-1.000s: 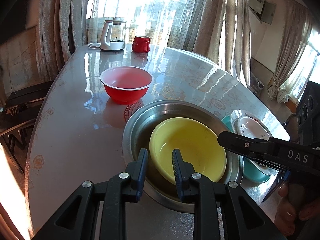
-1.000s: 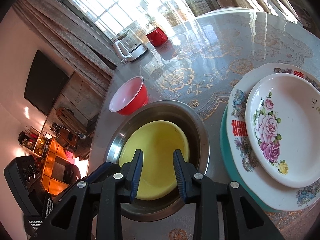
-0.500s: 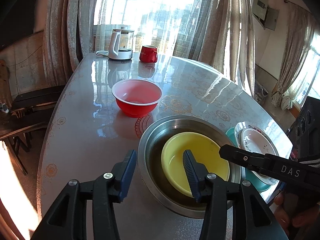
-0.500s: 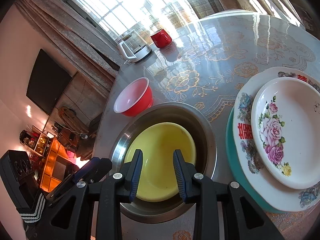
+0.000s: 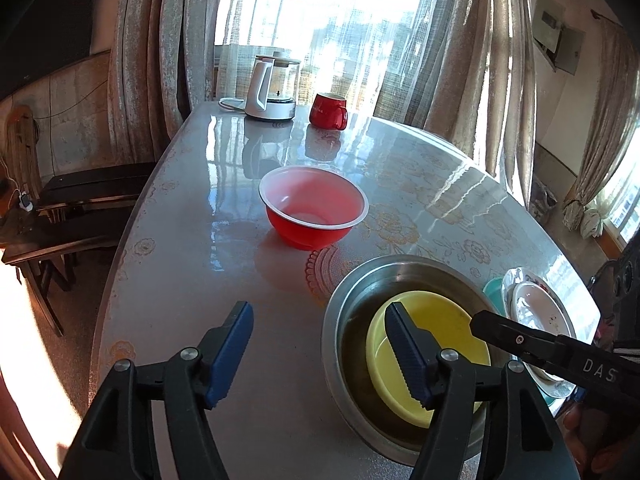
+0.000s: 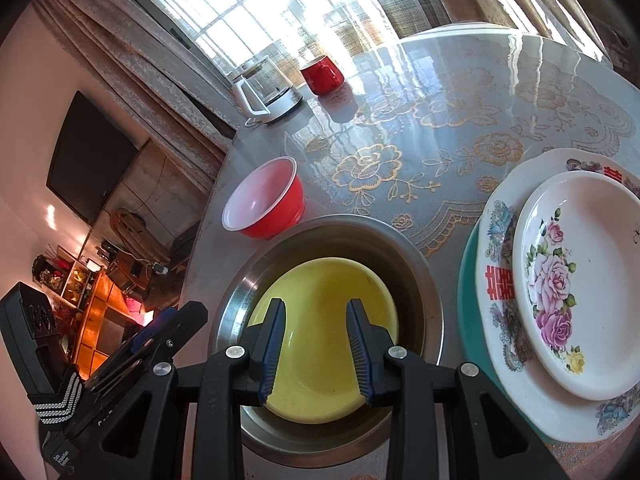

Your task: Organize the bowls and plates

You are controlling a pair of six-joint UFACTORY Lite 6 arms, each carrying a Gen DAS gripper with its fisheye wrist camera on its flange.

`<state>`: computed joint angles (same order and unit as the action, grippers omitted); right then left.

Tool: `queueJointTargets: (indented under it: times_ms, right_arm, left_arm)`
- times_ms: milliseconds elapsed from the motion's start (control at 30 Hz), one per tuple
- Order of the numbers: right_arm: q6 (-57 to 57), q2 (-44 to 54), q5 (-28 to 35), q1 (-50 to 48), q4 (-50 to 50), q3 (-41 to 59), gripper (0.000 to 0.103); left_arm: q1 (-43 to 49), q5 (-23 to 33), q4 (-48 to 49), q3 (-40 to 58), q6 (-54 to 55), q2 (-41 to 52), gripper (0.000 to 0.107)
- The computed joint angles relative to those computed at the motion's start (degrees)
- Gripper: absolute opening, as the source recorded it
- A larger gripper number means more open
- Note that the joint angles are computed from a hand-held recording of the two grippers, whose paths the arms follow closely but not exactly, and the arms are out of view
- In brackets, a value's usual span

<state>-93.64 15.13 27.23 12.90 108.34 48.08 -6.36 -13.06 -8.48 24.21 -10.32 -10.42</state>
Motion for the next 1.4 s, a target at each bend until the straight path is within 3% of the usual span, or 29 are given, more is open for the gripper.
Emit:
queueJointTargets:
  times_ms: [300,500,733,933,1000,1133,1300,1400]
  right_arm:
    - [2.1,0.6,-2.3,0.2,-1.7,2.9,0.033]
    - [5.4,1.7,-4.6,-0.3,-4.4,6.5,0.034]
    - [18.9,7.2,-8.8,1.0,-17.2,16.3,0.037]
    - [34.6,13.6,-9.7,2.3,-31.5,26.3,0.038]
    - [39.0,16.1,-9.5,2.9,-35.3,29.8,0.038]
    - [50.2,21.3,-9.2,4.2,-45.5,37.1,0.038]
    - [64.9,30.1,-5.8,5.6,-57.8,49.6,0.038]
    - [73.1,35.8,-2.9,6.7,-65.4,58.6,0.038]
  left_arm:
    - [8.7,-0.7,23.1,8.2,-22.3,7.2,0.085]
    - [14.4,-4.3,35.1,16.3,-36.1,16.2,0.088]
    - [17.8,-9.8,41.7,26.4,-45.1,28.5,0.088]
    - [23.6,-18.8,60.7,33.2,-60.8,37.4,0.088]
    - [24.9,-20.1,61.7,34.1,-62.0,39.6,0.087]
    - [24.9,-17.2,62.1,35.5,-63.3,40.7,0.085]
    - [24.0,-17.0,62.1,35.0,-61.6,40.7,0.072]
    - [23.2,-16.9,62.0,35.4,-60.5,41.2,0.072]
